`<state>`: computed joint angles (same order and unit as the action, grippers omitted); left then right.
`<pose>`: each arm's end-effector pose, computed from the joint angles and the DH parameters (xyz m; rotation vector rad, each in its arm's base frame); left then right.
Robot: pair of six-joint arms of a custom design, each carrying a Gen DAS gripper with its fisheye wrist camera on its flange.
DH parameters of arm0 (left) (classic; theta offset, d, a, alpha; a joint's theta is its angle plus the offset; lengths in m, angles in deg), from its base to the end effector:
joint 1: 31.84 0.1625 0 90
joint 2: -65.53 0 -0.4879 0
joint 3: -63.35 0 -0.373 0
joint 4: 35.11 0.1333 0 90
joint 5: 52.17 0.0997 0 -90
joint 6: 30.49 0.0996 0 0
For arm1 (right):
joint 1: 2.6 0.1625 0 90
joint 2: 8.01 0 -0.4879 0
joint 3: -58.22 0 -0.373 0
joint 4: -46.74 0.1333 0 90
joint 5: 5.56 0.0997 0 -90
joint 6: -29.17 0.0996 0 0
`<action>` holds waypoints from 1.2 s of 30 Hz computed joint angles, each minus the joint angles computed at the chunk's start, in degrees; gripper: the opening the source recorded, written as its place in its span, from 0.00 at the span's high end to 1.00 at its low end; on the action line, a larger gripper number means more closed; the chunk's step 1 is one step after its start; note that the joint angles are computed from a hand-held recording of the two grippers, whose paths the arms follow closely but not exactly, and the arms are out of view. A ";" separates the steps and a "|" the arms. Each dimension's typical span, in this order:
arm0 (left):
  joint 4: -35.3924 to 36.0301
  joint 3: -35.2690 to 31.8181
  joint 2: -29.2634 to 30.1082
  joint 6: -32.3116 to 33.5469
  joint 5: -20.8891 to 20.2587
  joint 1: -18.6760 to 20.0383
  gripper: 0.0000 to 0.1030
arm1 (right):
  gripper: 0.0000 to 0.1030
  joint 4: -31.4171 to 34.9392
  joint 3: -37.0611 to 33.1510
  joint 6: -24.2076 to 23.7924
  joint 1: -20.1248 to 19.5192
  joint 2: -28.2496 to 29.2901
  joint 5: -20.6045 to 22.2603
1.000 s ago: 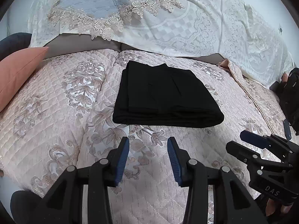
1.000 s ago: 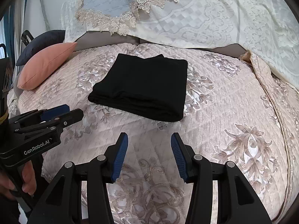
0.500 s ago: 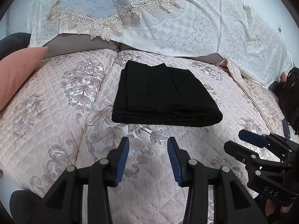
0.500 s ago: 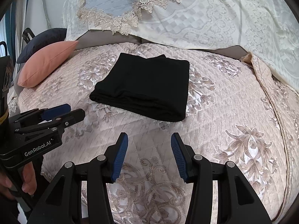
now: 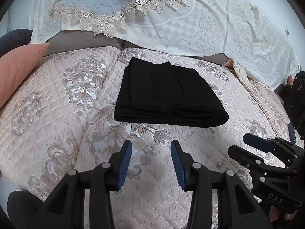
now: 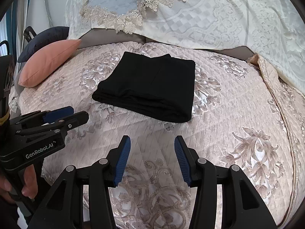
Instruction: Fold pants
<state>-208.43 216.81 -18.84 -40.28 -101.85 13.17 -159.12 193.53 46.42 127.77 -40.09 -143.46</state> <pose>-0.0696 -0.3494 0.2505 0.6560 2.4524 -0.7094 0.3302 -0.2967 0.0152 0.3661 -2.3800 0.7480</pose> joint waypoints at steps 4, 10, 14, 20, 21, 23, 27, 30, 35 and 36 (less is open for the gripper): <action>0.06 0.01 0.04 -0.21 0.06 0.07 0.56 | 0.53 -0.13 0.07 0.04 -0.03 0.08 0.08; 0.31 0.21 -0.03 -0.45 0.36 -0.39 0.56 | 0.53 -0.38 0.21 -0.19 0.00 0.11 0.13; 0.37 0.22 -0.03 -0.55 0.38 -0.40 0.56 | 0.53 -0.22 0.11 -0.11 0.06 0.09 0.05; 0.65 0.33 -0.05 -0.92 0.68 -0.78 0.56 | 0.53 -0.41 0.05 -0.28 0.21 0.15 -0.14; 0.74 0.33 -0.09 -0.99 0.70 -0.83 0.56 | 0.53 -0.38 0.05 -0.34 0.21 0.11 -0.12; 0.92 0.26 -0.14 -1.04 0.63 -0.79 0.56 | 0.53 -0.32 0.04 -0.33 0.25 0.08 -0.09; 1.38 0.31 -0.11 -1.50 1.03 -1.03 0.56 | 0.53 -0.30 0.09 -0.24 0.33 0.11 -0.07; 1.78 0.43 -0.02 -1.75 1.55 -1.31 0.56 | 0.53 -0.33 0.04 -0.29 0.36 0.17 -0.16; 1.96 0.24 -0.07 -2.06 0.90 -0.98 0.56 | 0.53 -0.28 0.04 -0.21 0.41 0.18 -0.22; 2.09 0.16 -0.08 -2.10 0.84 -0.88 0.56 | 0.53 -0.23 0.02 -0.21 0.46 0.19 -0.28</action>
<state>-206.34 216.97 -18.92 -42.38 -101.01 12.29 -159.35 193.55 46.20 128.23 -39.91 -143.74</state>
